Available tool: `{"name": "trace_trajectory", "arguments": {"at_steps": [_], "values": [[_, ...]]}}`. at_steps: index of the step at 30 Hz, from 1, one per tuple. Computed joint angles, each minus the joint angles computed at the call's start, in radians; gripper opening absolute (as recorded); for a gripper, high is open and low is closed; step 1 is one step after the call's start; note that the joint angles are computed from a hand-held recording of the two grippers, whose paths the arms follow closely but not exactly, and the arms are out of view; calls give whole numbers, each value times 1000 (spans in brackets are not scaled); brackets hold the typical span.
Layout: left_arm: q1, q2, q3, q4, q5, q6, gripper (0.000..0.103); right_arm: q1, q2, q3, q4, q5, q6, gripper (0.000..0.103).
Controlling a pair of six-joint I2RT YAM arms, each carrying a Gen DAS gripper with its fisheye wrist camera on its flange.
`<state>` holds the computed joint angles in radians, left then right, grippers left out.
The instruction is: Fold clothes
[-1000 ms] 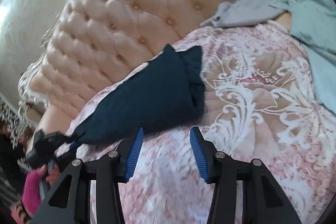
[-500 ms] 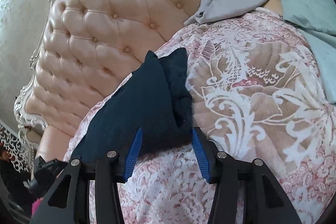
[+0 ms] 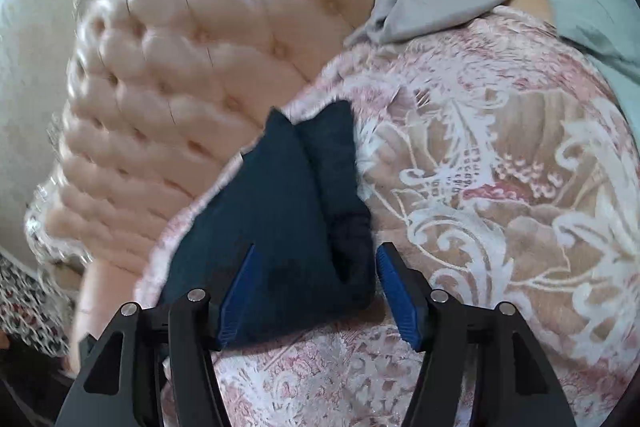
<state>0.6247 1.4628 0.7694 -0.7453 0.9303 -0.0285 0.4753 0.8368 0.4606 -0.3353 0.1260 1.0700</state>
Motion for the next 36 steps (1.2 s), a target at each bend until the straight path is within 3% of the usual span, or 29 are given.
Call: {"name": "trace_trajectory", "arguments": {"at_steps": [5, 7, 9, 14, 18, 22, 25, 27, 31, 34, 36], "values": [[1, 21, -6, 27, 7, -23, 14, 1, -107, -116, 168, -50, -23, 61], [0, 36, -6, 29, 13, -32, 22, -7, -79, -116, 176, -58, -46, 58], [-2, 57, -3, 27, 22, -40, 35, -23, -22, -89, 134, -61, -52, 45], [3, 41, -11, 54, 64, -72, 47, -29, -21, -61, 68, -93, -88, 46], [-22, 26, -14, 72, 67, -94, 61, -16, -112, -93, 30, -121, -68, 46], [-69, 10, -23, 112, 75, -134, 77, -57, -178, -144, 82, -173, -43, 47], [-66, -5, -31, 129, 68, -173, 77, -98, -182, -201, 210, -185, -24, 47], [-39, 9, -19, 78, 87, -135, 77, -114, -151, -206, 253, -200, -26, 47], [87, 24, 21, -120, 135, 73, 80, -101, -112, -183, 243, -184, -52, 47], [117, 29, 33, -173, 154, 126, 81, -69, -77, -139, 190, -134, -87, 46], [97, 9, 22, -139, 139, 82, 83, -28, -39, -107, 164, -79, -112, 38]]}}
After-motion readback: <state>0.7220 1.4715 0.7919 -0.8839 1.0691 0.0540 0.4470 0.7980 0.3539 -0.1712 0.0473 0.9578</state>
